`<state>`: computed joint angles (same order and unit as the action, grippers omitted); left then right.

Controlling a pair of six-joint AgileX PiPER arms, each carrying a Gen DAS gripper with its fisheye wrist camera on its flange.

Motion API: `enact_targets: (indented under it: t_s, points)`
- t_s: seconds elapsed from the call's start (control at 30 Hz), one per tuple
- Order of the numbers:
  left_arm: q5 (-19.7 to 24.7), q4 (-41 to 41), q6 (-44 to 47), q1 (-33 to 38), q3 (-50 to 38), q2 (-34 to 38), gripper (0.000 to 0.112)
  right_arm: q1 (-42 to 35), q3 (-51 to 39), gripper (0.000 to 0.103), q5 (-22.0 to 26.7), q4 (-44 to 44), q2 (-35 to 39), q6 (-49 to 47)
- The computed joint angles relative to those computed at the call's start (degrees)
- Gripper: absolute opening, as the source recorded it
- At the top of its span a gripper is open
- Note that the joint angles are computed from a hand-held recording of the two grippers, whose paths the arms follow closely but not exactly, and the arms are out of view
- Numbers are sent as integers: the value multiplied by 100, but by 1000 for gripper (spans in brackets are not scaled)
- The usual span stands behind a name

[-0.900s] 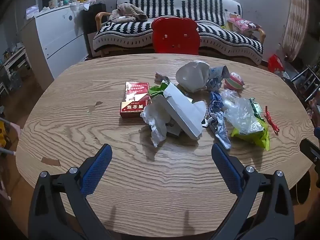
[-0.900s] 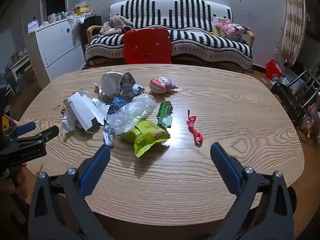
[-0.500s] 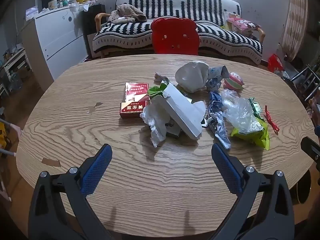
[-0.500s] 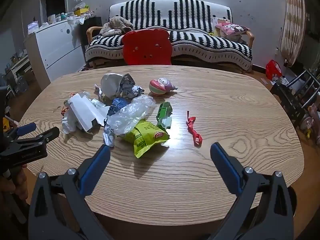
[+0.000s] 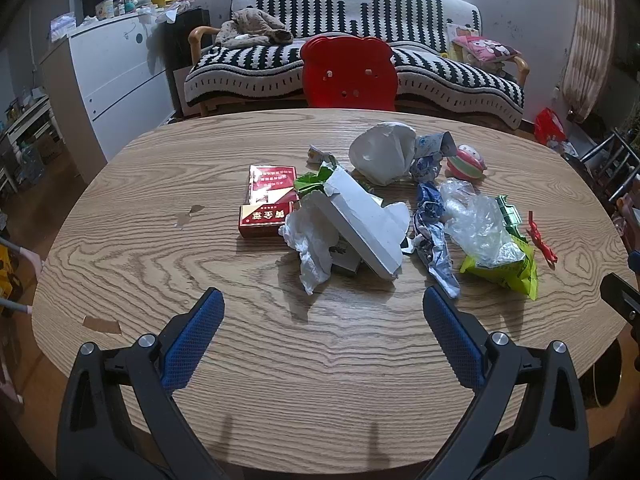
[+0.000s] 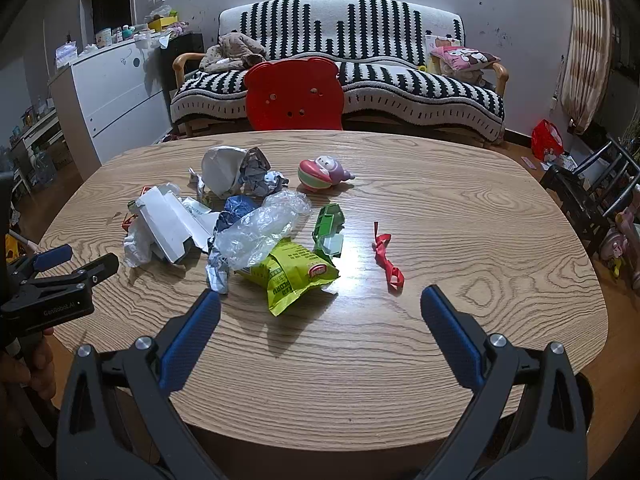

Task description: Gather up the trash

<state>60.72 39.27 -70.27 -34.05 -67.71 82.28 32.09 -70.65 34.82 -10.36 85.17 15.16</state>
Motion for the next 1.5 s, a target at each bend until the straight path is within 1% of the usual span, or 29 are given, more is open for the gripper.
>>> enact_targets:
  t_s: [0.27, 0.8, 0.87, 1.5]
  points:
    - [81, -5, 25, -34, -43, -30, 97, 20, 6, 97, -5, -67, -2, 76]
    - [62, -3, 5, -48, -48, -1, 97, 37, 37, 97, -36, -116, -4, 130]
    - [117, 3, -17, -101, -40, -43, 97, 29, -19, 97, 28, -93, -15, 100]
    - [67, 19, -50, -85, -34, 12, 97, 39, -25, 97, 35, -107, -15, 117]
